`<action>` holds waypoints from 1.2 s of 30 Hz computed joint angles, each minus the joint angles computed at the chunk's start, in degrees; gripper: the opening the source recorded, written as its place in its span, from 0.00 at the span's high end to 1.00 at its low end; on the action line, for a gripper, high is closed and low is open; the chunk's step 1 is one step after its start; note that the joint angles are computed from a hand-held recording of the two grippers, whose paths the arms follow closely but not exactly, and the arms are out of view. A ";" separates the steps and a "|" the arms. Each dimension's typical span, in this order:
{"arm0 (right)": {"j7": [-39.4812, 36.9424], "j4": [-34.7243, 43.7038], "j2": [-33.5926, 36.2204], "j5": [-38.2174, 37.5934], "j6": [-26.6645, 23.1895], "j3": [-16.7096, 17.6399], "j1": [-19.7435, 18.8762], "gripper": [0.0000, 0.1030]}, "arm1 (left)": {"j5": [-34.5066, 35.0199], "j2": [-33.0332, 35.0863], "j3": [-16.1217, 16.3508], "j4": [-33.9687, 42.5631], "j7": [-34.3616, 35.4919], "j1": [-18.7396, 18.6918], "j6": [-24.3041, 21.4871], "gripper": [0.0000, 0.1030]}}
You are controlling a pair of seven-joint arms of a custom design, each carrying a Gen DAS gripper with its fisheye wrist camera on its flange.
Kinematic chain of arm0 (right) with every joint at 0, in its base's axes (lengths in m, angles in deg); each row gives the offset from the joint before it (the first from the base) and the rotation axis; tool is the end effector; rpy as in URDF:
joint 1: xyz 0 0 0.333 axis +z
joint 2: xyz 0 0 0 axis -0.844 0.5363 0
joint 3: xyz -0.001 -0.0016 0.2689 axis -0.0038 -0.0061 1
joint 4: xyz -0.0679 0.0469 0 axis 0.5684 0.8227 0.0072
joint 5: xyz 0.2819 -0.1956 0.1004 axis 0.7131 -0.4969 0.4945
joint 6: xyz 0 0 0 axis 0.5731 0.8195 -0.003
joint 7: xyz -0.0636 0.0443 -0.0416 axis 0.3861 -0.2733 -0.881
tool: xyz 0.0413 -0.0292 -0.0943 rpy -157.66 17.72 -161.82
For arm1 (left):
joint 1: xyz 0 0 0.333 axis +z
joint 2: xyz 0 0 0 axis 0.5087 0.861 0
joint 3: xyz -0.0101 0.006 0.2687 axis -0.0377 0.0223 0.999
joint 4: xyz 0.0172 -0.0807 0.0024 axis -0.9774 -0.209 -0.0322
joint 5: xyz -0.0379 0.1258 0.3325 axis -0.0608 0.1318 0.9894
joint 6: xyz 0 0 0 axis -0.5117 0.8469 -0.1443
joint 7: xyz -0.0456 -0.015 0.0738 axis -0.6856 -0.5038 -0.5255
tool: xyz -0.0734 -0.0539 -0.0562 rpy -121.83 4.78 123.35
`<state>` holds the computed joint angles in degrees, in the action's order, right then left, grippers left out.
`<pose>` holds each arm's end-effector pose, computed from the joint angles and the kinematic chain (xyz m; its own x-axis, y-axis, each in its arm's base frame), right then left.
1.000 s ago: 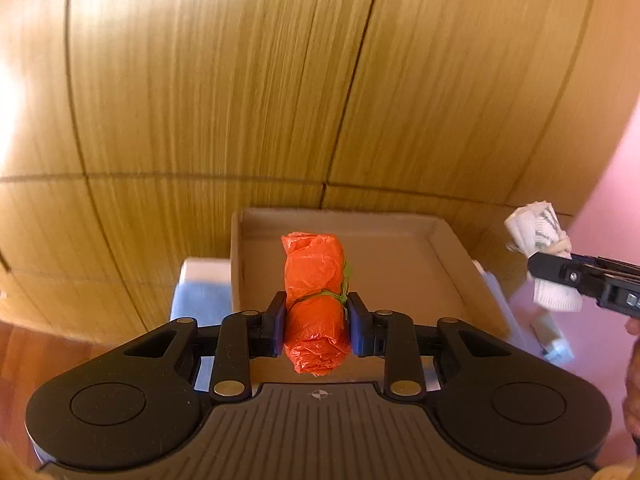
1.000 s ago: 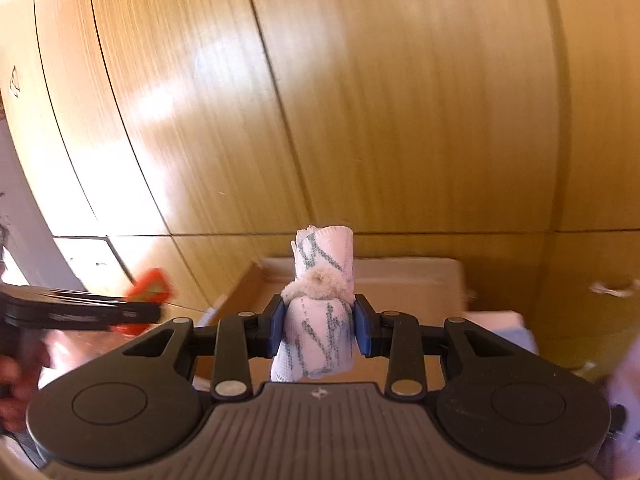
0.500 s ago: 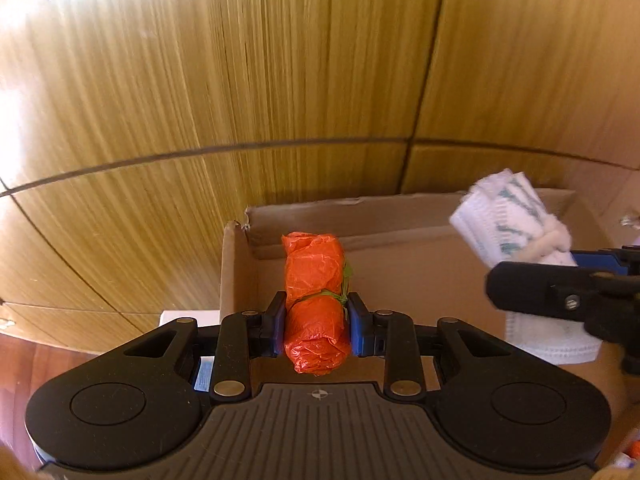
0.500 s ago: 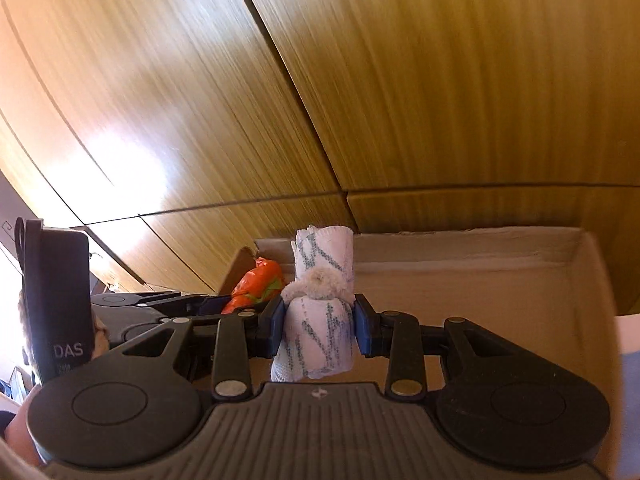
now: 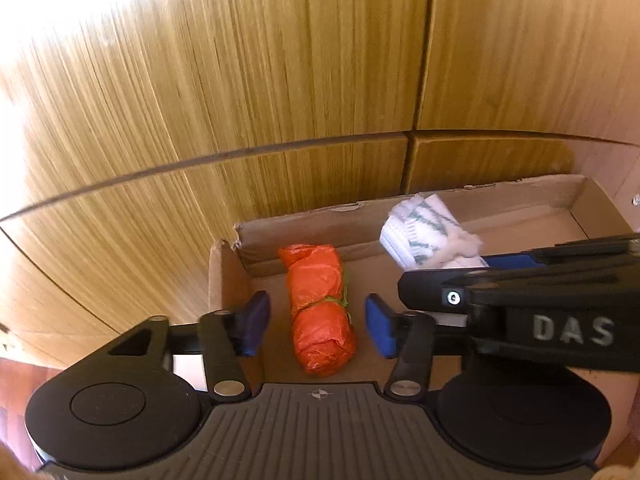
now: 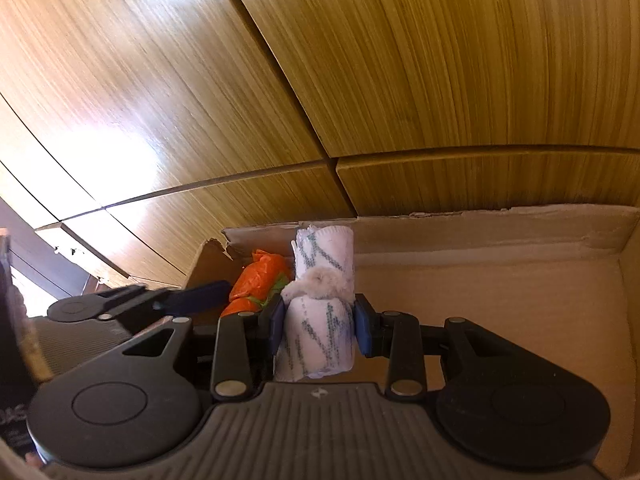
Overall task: Organize objects
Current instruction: 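Carry both rolls into the cardboard box and open both tools to release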
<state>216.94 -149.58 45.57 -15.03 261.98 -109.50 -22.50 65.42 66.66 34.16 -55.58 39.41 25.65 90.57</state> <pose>0.6507 0.2337 0.2718 -0.4321 -0.7945 -0.4268 -0.5710 0.6073 -0.5524 0.7487 -0.1513 0.2841 -0.6021 -0.7950 -0.0744 -0.6042 0.5145 -0.6085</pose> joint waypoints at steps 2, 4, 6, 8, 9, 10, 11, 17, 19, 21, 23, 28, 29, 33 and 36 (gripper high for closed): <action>-1.41 1.20 0.76 0.60 -0.23 1.66 -2.05 0.69 | -0.88 -2.47 -1.04 -3.66 1.10 1.25 0.68 0.33; -1.84 1.44 0.79 0.94 -0.74 2.07 -2.31 0.69 | -1.62 -5.39 -1.69 -8.09 2.21 2.59 2.50 0.29; -2.17 2.15 1.15 1.47 -1.08 2.77 -2.88 0.69 | -3.36 -7.03 -3.16 -9.69 3.57 4.45 1.26 0.30; -2.58 2.92 1.55 2.26 -1.08 3.87 -3.80 0.68 | -5.33 -9.32 -4.21 -12.32 4.55 6.09 0.79 0.29; -2.66 3.28 1.74 2.59 -1.13 4.12 -4.00 0.68 | -6.24 -10.06 -4.60 -12.96 5.02 6.66 0.54 0.29; -2.66 3.59 1.88 2.97 -1.16 4.38 -4.21 0.68 | -6.75 -11.44 -4.32 -14.52 4.44 6.45 1.18 0.29; -2.91 4.05 2.11 3.47 -1.05 4.95 -4.84 0.68 | -7.22 -11.32 -4.10 -14.08 3.73 6.20 1.16 0.28; -4.14 2.73 1.30 5.68 0.02 5.98 -5.85 0.67 | -16.08 -11.11 -7.89 -10.79 2.87 10.58 -4.29 0.20; -4.82 2.79 1.38 6.18 0.05 6.51 -6.13 0.67 | -18.81 -12.55 -8.45 -12.15 3.06 12.01 -4.19 0.20; -5.26 3.94 1.79 6.25 -1.10 6.28 -5.73 0.67 | -20.53 -13.90 -8.29 -13.57 3.81 12.42 -2.69 0.17; -5.82 8.49 4.10 6.26 -3.83 6.84 -6.02 0.67 | -21.62 -16.13 -7.93 -15.69 4.29 13.22 -2.29 0.17; -7.37 14.40 5.81 4.93 -9.07 8.35 -6.72 0.66 | -23.90 -20.44 -7.50 -20.94 6.84 14.76 -1.21 0.17; -7.29 14.81 5.75 4.24 -10.09 8.20 -6.45 0.66 | -24.01 -20.86 -7.20 -21.67 7.03 14.53 -0.68 0.17; -5.44 12.17 3.45 2.66 -11.67 5.48 -3.74 0.47 | -24.13 -22.25 -6.39 -24.19 7.62 14.19 0.55 0.16; 1.16 2.59 -3.36 -5.47 -9.82 4.79 -2.54 0.45 | -24.51 -24.57 -6.22 -26.86 8.58 15.00 0.89 0.16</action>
